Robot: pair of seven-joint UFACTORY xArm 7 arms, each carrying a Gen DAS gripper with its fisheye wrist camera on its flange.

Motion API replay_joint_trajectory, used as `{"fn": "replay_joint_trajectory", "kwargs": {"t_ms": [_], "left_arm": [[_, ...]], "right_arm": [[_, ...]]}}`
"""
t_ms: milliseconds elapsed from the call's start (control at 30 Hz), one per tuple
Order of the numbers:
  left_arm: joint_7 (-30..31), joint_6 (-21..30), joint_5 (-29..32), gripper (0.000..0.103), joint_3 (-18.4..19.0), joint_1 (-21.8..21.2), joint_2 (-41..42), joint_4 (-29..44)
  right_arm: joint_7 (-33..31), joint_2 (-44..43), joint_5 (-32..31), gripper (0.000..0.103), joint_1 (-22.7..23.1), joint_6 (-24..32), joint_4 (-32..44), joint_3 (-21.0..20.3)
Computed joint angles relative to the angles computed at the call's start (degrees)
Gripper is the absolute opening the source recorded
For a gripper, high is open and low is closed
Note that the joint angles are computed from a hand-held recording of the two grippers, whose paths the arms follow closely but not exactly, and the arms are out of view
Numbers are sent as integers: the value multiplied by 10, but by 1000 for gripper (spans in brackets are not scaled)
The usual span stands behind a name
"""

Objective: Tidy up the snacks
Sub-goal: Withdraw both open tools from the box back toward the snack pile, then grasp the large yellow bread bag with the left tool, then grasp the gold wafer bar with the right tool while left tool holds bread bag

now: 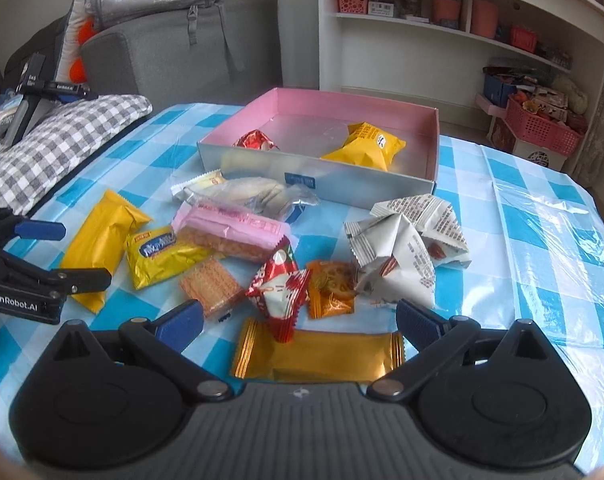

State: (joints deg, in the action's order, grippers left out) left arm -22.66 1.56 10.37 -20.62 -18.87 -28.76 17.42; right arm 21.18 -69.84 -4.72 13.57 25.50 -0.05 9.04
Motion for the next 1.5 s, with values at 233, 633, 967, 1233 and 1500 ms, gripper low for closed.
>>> {"fn": "replay_joint_trajectory", "kwargs": {"t_ms": [233,633,967,1233,1500], "left_arm": [[-25,-14,-2,99,-23,26,23,2],[-17,-6,-31,93,43,-31,43,9],[12,17,-47,66,67,-59,33,11],[60,60,-87,51,113,-110,8,10],[97,117,-128,50,121,-126,-19,11]], "right_arm": [[-45,3,-15,102,-5,46,0,-10],[-182,13,16,103,13,87,11,-51],[-182,64,24,103,5,33,19,-34],[-185,75,35,82,18,30,27,-43],[-204,48,63,67,50,80,36,-61]]}}
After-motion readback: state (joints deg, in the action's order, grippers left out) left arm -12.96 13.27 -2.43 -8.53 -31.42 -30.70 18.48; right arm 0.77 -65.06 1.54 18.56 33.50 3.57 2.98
